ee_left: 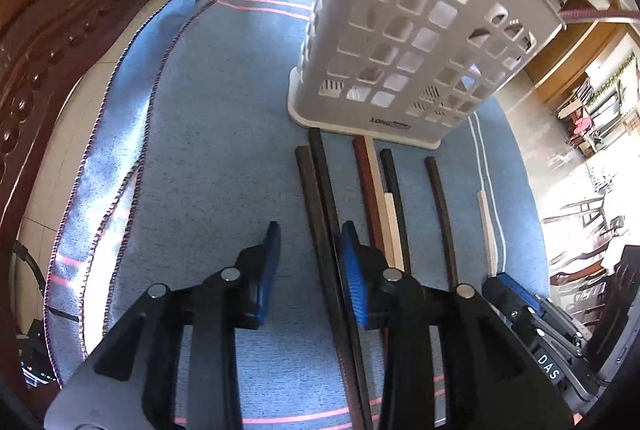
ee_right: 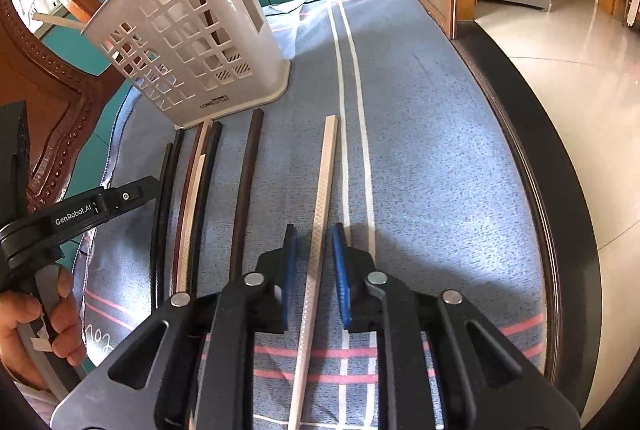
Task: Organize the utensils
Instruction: 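Bring both open tools back down to the remaining chopsticks, then close the right tool on a beige chopstick while the left grips a dark brown one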
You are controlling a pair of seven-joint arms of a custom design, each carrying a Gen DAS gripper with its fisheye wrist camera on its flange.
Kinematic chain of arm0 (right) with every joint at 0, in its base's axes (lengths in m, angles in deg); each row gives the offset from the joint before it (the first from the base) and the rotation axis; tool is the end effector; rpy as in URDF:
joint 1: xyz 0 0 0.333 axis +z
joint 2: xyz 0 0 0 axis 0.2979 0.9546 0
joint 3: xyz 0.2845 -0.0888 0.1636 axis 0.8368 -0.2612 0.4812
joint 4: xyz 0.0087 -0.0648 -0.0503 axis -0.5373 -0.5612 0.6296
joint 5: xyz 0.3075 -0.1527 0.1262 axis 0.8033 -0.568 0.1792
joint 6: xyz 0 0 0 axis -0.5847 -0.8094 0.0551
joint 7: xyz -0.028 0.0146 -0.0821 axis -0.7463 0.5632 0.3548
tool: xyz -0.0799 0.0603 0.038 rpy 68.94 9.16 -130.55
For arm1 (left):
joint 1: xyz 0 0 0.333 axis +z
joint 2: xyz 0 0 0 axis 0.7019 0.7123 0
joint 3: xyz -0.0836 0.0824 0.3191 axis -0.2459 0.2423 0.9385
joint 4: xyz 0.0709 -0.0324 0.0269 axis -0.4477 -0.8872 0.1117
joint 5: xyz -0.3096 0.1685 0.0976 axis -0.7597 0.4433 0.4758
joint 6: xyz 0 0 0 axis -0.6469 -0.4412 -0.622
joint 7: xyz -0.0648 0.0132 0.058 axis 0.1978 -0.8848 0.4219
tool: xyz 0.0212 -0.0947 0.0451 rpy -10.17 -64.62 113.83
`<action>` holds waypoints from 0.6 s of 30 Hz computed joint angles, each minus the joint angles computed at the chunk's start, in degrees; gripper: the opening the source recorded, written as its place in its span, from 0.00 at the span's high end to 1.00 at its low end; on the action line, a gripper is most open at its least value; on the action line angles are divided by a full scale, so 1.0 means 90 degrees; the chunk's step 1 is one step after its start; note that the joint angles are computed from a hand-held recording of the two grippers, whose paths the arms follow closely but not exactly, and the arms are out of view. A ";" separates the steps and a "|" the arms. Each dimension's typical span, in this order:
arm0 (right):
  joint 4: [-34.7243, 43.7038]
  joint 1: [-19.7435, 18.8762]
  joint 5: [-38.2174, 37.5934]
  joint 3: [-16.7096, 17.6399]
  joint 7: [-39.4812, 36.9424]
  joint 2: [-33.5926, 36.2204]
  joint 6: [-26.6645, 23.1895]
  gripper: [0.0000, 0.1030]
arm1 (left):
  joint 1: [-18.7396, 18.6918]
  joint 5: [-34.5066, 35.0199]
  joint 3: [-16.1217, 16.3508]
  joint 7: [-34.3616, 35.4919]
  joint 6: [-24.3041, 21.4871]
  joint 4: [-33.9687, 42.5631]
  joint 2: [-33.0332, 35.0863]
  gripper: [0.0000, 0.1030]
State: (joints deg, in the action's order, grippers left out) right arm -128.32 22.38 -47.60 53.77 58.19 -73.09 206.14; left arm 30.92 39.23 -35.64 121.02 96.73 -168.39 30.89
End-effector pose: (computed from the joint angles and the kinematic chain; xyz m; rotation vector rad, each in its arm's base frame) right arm 0.4148 0.1115 0.4130 -1.4663 2.1372 -0.3420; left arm 0.5067 -0.2739 0.4016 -1.8974 2.2561 -0.8135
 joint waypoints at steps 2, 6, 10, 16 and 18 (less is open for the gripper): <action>0.0026 -0.0098 -0.0130 0.0090 0.0080 0.0007 -0.0029 0.81 | -0.0264 0.0578 0.0272 -0.0450 0.0019 0.0028 0.0055 0.69; 0.0019 -0.0083 -0.0188 0.0076 0.0119 -0.0018 -0.0037 0.80 | -0.0380 0.1097 0.0372 -0.0861 0.0029 0.0056 0.0095 0.69; 0.0040 -0.0088 -0.0235 0.0074 0.0115 -0.0023 -0.0066 0.79 | -0.0504 0.1775 0.0593 -0.1394 0.0025 0.0038 0.0073 0.69; 0.0150 -0.0199 -0.0522 0.0192 0.0251 -0.0031 -0.0257 0.75 | -0.0396 0.1990 0.0535 -0.1612 0.0043 0.0027 0.0061 0.68; 0.0174 -0.0268 -0.0732 0.0256 0.0375 -0.0040 -0.0311 0.74 | -0.0365 0.1979 0.0496 -0.1590 0.0047 0.0032 0.0061 0.68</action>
